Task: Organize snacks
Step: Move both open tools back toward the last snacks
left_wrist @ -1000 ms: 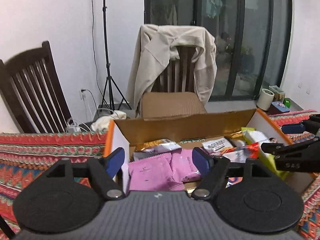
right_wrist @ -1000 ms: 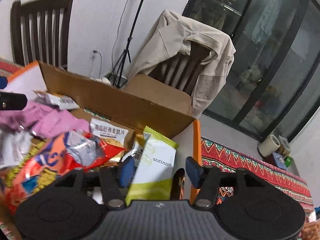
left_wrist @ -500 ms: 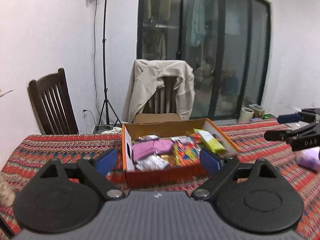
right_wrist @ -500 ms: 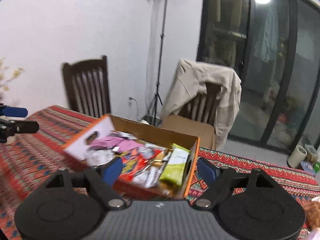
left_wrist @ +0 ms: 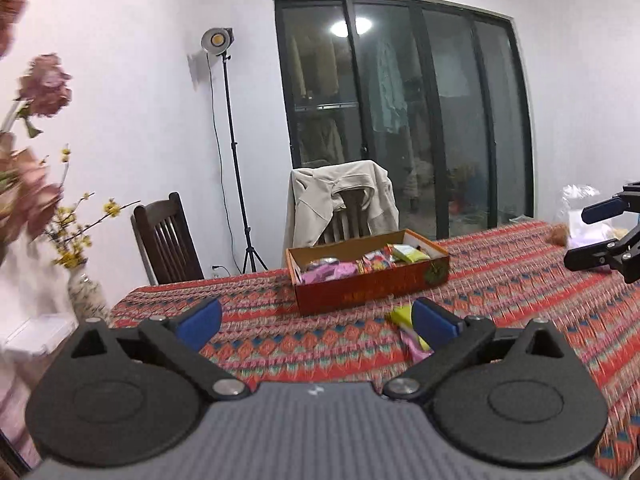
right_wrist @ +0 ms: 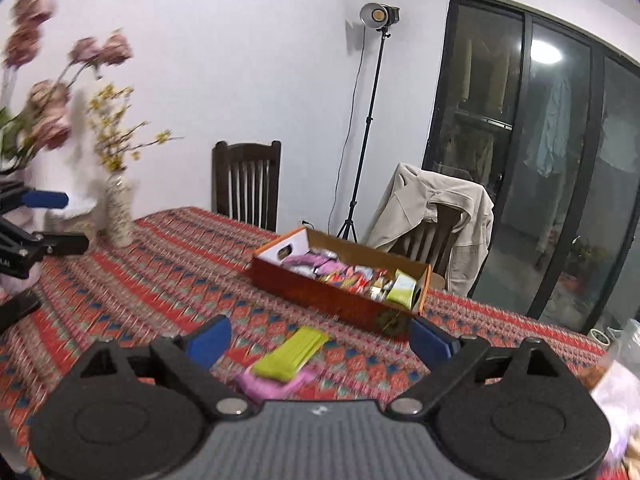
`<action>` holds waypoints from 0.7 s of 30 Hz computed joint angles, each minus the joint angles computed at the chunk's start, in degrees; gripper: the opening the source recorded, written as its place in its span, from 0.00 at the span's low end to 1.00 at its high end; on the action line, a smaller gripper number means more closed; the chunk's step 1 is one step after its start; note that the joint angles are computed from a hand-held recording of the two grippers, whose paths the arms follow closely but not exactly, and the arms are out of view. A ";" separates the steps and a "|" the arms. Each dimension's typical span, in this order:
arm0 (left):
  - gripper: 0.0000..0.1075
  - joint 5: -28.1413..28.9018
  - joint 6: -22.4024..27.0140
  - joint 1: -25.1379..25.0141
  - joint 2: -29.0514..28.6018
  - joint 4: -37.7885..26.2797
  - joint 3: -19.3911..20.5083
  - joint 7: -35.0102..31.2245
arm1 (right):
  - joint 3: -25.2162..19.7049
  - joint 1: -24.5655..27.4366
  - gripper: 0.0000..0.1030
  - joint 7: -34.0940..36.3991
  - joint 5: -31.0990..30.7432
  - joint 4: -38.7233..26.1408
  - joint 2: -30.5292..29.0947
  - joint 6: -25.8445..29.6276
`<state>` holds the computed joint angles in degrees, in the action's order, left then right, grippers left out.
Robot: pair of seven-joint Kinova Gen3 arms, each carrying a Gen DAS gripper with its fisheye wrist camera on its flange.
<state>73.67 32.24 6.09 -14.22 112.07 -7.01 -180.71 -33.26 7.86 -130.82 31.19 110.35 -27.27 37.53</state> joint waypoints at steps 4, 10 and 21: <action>0.96 -0.60 0.98 -0.97 -4.62 6.15 -1.87 -1.68 | -6.42 1.49 0.93 -4.10 -2.27 4.29 -5.85 2.12; 0.96 0.31 -1.26 -0.32 -9.49 13.42 -3.75 -1.12 | -16.43 7.92 0.94 -9.56 -10.14 9.38 -14.75 1.81; 0.96 -0.84 4.20 0.40 -7.99 12.64 -6.35 -1.31 | -18.68 13.99 0.94 -7.49 -21.71 11.77 -19.63 1.59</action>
